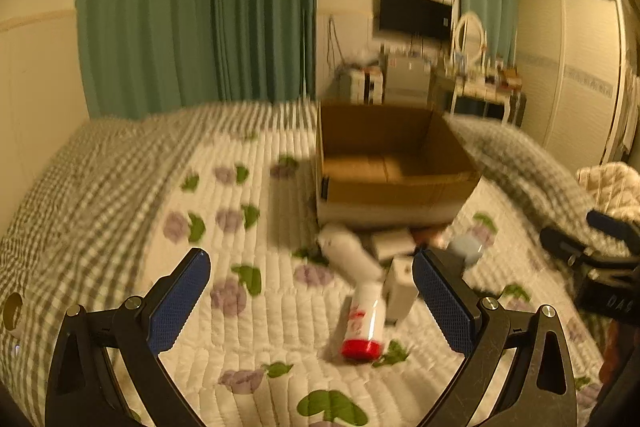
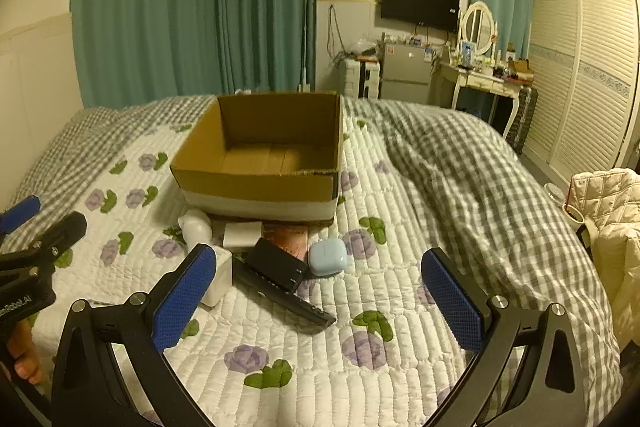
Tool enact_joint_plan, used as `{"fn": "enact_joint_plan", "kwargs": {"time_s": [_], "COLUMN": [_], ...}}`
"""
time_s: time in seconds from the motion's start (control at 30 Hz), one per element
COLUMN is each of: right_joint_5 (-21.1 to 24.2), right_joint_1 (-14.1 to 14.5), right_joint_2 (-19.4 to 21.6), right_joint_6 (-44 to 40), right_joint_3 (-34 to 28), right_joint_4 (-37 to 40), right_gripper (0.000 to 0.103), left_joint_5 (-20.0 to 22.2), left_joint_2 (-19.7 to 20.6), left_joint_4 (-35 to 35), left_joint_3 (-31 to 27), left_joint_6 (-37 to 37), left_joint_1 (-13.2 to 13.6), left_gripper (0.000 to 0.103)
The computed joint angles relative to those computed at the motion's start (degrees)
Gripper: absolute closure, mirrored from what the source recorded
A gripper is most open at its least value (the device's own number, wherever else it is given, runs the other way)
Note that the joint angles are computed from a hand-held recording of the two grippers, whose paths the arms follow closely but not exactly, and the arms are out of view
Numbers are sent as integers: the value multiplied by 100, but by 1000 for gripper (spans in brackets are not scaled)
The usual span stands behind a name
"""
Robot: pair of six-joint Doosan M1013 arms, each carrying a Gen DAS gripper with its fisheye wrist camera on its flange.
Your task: Organize rigid objects
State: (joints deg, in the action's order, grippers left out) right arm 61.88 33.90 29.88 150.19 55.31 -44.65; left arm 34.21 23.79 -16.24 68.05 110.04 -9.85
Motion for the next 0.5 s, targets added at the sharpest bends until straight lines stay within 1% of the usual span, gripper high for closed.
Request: {"fn": "enact_joint_plan", "kwargs": {"time_s": [0.13, 0.2, 0.27, 0.33, 0.4, 0.43, 0.5], "right_joint_5": [116, 115, 88, 98, 45, 29, -15], "right_joint_1": [-122, -169, -206, -233, -275, -292, -313], "right_joint_2": [175, 233, 283, 331, 369, 381, 399], "right_joint_6": [-329, -418, -513, -614, -680, -677, -685], "right_joint_3": [-188, -217, -232, -264, -291, -300, -321], "right_joint_4": [444, 611, 760, 888, 1075, 1141, 1241], "right_gripper": [0, 0, 0, 0, 0, 0, 0], "left_joint_5": [1093, 1587, 1910, 2291, 2576, 2735, 3019], "left_joint_2": [428, 628, 768, 954, 1099, 1178, 1300], "left_joint_4": [521, 593, 662, 476, 391, 449, 240], "left_joint_3": [-534, -780, -933, -1166, -1345, -1451, -1622], "left_joint_6": [-448, -471, -417, -237, -173, -173, 13], "left_joint_1": [-64, -106, -162, -175, -190, -210, -199], "left_gripper": [3, 16, 21, 21, 22, 27, 58]}}
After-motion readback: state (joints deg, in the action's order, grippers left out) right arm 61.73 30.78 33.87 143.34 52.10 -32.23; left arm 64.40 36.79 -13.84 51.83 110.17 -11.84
